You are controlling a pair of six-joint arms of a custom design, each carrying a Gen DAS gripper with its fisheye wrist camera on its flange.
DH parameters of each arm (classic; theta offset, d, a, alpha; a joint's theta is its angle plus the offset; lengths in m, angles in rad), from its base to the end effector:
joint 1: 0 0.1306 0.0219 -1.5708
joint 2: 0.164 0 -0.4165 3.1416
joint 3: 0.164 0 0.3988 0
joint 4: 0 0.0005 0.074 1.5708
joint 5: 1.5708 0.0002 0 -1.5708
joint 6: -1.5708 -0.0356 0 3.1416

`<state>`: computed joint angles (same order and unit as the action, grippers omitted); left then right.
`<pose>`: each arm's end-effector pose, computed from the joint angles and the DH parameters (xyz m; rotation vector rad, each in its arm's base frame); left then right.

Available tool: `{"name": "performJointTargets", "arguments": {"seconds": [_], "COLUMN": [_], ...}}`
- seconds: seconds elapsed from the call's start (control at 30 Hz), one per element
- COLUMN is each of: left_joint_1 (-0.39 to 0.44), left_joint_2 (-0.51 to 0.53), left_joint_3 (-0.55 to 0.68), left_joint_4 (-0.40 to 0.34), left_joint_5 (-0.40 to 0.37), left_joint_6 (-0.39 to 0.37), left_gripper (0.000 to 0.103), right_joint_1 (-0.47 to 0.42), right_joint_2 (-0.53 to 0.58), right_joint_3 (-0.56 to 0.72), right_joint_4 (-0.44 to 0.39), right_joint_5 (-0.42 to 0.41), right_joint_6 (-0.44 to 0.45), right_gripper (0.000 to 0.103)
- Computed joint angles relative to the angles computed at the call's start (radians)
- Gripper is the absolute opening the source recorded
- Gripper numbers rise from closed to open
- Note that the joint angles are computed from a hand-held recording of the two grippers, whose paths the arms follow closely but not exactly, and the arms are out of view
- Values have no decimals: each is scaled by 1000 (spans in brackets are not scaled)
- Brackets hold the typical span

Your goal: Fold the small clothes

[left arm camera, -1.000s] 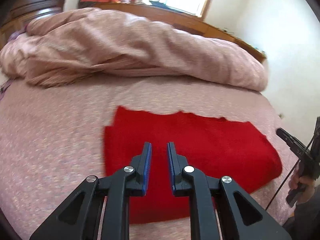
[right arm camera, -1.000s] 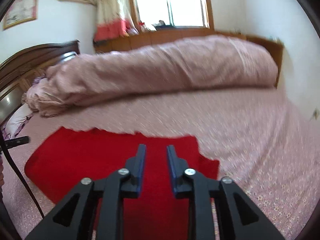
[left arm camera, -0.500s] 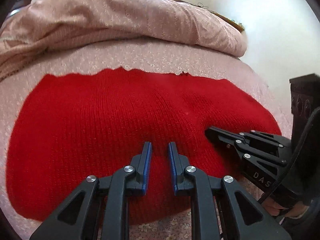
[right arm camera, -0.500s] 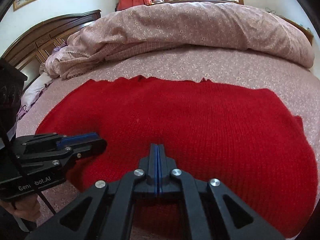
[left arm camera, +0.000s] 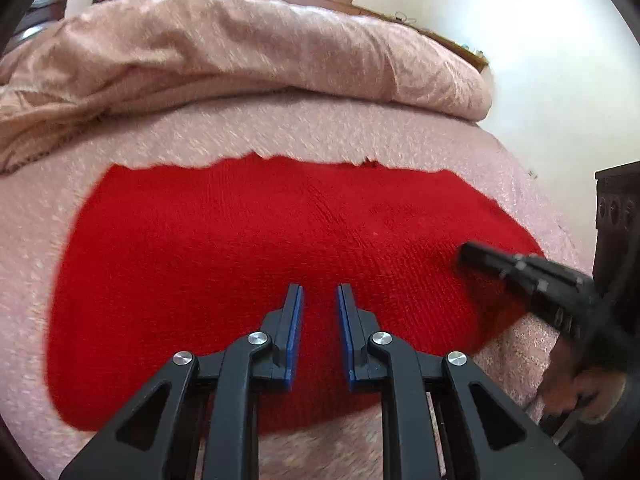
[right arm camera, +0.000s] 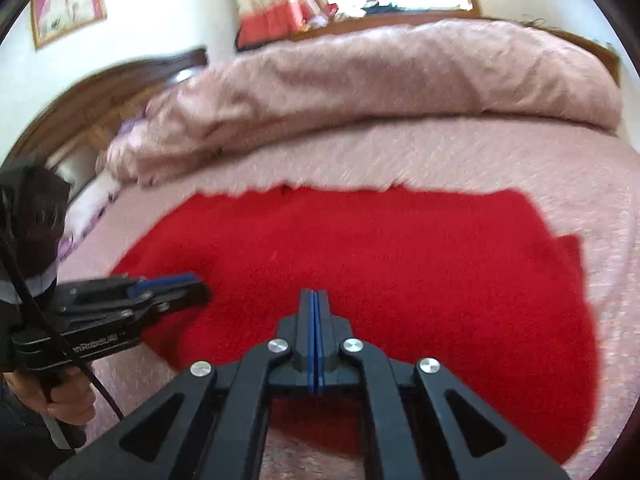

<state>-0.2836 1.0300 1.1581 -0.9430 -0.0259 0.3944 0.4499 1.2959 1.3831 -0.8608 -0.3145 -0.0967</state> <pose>0.3258 -0.0945 0.4889 -0.1455 2.4006 -0.2882 0.4007 0.2052 0.5038 -0.5747 2.3156 0.6340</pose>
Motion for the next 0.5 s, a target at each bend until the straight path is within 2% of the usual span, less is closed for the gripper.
{"name": "performJointTargets", "arguments": {"seconds": [0.07,0.13,0.23,0.3,0.4,0.47,0.5], "left_joint_1": [34,77,137,166,171,165,162], "left_joint_2": [-31,-53,-66,-85,-100,-106,-107], "left_joint_3": [-12,-28,-53,-70,-65,-60,-58], "left_joint_4": [-19,-43,-84,-88,-104,-113,-117], "left_joint_5": [4,14,45,74,62,41,36], "left_joint_6": [-5,-1,9,14,2,-3,-5], "left_gripper": [11,11,11,11,11,11,11], "right_joint_1": [-26,-67,-75,-87,-132,-181,-204], "right_joint_2": [8,26,15,-2,-25,-34,-42], "right_joint_3": [14,15,13,5,-1,2,-1], "right_joint_4": [-45,-84,-87,-74,-81,-92,-90], "right_joint_5": [68,13,-21,-57,-106,-155,-175], "right_joint_6": [2,3,42,50,15,-15,-27], "right_gripper": [0,0,0,0,10,24,36]}}
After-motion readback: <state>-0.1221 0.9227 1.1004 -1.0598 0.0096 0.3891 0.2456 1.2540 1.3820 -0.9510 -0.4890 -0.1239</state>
